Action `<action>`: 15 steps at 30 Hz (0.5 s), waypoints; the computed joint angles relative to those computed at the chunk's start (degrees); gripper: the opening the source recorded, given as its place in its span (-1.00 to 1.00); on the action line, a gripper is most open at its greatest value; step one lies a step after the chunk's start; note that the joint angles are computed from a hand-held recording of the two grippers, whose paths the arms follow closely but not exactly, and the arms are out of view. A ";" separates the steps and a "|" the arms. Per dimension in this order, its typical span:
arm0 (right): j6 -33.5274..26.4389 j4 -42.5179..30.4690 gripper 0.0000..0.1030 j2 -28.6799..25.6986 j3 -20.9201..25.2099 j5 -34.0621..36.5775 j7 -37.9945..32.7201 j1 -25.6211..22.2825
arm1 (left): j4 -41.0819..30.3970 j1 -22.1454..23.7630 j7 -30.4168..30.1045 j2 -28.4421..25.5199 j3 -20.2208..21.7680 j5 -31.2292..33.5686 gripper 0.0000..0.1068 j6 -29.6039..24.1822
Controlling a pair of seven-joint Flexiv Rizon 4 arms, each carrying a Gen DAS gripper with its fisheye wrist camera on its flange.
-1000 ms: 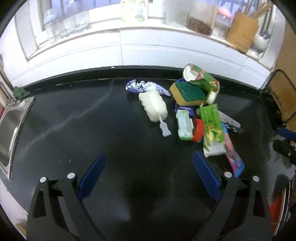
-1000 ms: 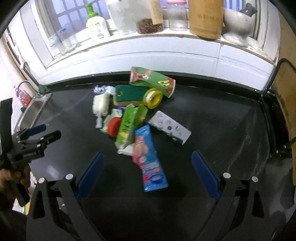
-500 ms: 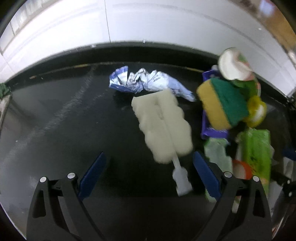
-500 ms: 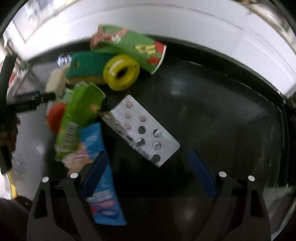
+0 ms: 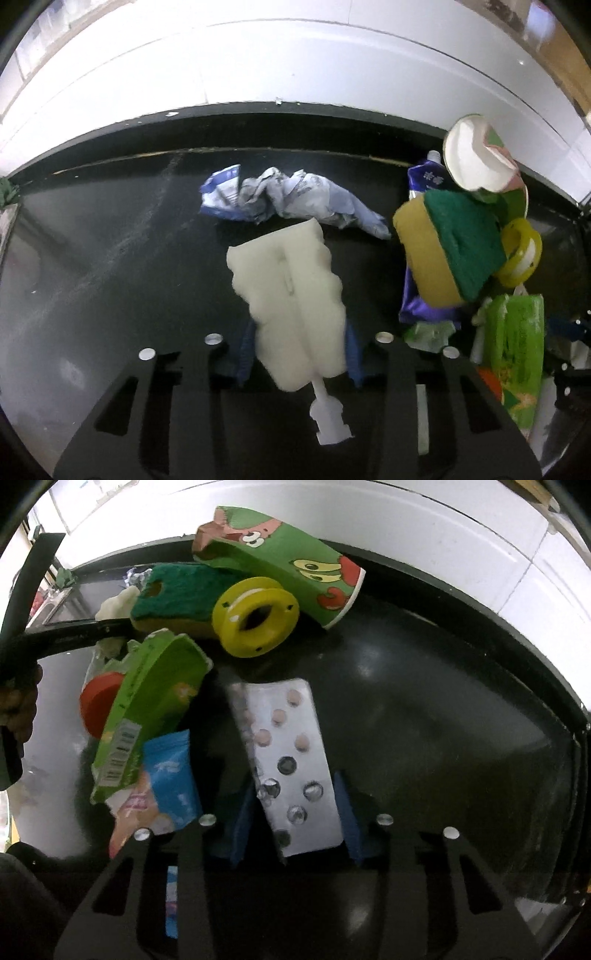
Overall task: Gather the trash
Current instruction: 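Grasp the white foam sponge with the left tool while the right grasps the blister pack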
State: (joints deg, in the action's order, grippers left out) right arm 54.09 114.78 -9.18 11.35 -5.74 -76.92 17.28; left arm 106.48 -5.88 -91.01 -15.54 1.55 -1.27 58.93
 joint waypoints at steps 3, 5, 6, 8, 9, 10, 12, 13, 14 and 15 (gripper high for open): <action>-0.21 0.69 -0.21 1.95 -0.03 -1.05 3.09 0.42 | 2.71 0.12 0.88 3.74 0.20 -0.28 -0.34 0.20; -0.15 1.66 -0.21 3.88 0.14 -1.72 5.57 0.65 | 4.83 0.36 1.62 6.84 0.31 -0.53 -0.34 -0.24; -0.15 2.18 -0.21 5.13 0.35 -1.79 6.86 0.75 | 6.22 0.50 1.97 8.76 0.44 -0.68 -0.34 -0.57; 0.46 3.20 -0.21 7.30 0.71 -2.35 9.17 0.95 | 8.89 0.63 2.65 13.10 0.53 -0.94 -0.34 -1.56; 0.49 3.77 -0.21 8.61 0.98 -3.00 10.67 1.12 | 9.81 0.64 2.59 14.58 0.40 -0.75 -0.33 -1.68; 0.56 4.26 -0.21 9.66 1.22 -3.48 11.92 1.27 | 10.94 0.56 2.99 16.45 0.26 -0.83 -0.34 -1.98; 0.14 5.04 -0.21 11.96 1.98 -4.09 14.87 1.75 | 13.48 0.30 3.76 19.88 -0.02 -1.11 -0.33 -2.40; -0.32 5.51 -0.21 13.57 1.95 -3.34 14.77 1.63 | 14.79 0.23 4.89 21.82 0.15 -1.66 -0.34 -2.67; -0.44 5.88 -0.21 14.62 2.27 -3.30 15.74 1.79 | 15.70 0.21 5.38 23.24 0.07 -1.89 -0.33 -2.94; -0.64 6.13 -0.21 15.67 2.81 -3.73 17.29 2.07 | 16.91 0.14 6.40 24.88 0.30 -2.49 -0.33 -3.18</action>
State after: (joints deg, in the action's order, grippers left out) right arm 53.44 120.91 6.49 14.16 -9.47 -59.63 19.35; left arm 123.39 -5.74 -84.61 9.35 1.86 -3.77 55.75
